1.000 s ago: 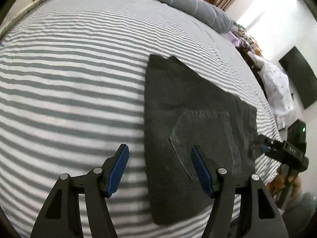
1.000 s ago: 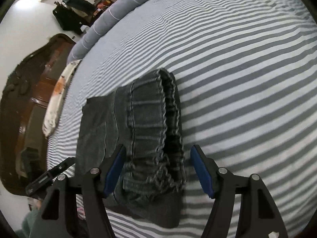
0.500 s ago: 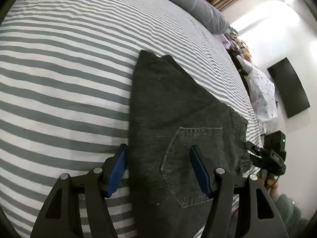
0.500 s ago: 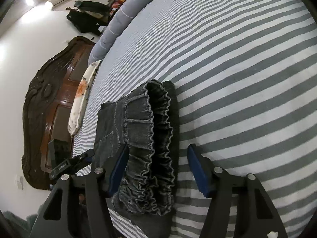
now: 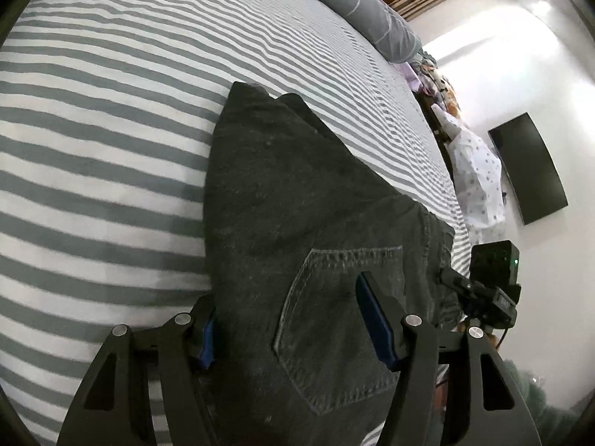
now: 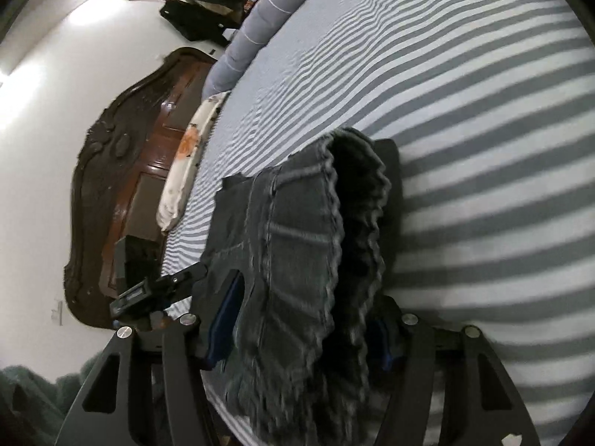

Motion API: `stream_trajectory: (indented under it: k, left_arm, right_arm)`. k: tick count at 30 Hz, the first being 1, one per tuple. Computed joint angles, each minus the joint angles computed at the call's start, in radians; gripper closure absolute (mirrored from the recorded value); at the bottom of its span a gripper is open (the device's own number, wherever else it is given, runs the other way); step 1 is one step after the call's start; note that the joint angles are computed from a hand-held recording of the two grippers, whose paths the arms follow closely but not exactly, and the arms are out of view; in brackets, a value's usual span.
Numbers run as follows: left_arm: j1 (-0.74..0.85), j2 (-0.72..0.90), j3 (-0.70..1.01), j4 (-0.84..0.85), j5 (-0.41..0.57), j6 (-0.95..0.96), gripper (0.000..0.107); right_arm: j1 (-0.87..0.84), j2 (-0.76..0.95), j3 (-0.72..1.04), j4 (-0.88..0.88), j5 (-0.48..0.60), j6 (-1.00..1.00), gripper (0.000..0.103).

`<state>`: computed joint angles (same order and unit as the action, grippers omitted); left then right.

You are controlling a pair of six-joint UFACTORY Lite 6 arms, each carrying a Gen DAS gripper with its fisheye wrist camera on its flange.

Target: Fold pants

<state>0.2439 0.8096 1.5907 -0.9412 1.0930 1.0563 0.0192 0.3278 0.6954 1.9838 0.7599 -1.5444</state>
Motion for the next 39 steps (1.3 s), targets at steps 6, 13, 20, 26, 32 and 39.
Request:
stream_trajectory:
  k: [6,13,20,26,32,39]
  left_arm:
    - [-0.034,-0.055,-0.068,-0.029,-0.071,0.014,0.044]
    - [-0.013,-0.101,-0.116,-0.078,-0.073,0.062,0.089]
    - [0.039,-0.155,-0.128,-0.162,0.042,0.127,0.093]
    - [0.101,-0.188,-0.101,-0.212,0.096,0.161,0.093]
    - [0.21,-0.105,0.033,-0.252,0.122,0.132,0.094]
    - [0.276,-0.018,0.168,-0.235,0.093,0.104,0.094]
  right_arm:
    - [0.01,-0.041,-0.043,0.043,-0.036,0.037,0.068]
    - [0.096,-0.139,-0.061,0.147,-0.151,0.09,0.077]
    - [0.205,-0.224,0.057,-0.029,-0.304,0.346,0.079]
    - [0.282,-0.16,0.237,-0.189,-0.376,0.539,0.079]
    - [0.364,-0.003,0.47,-0.308,-0.423,0.685,0.08]
    - [0.424,0.222,0.748,-0.474,-0.433,0.87,0.08]
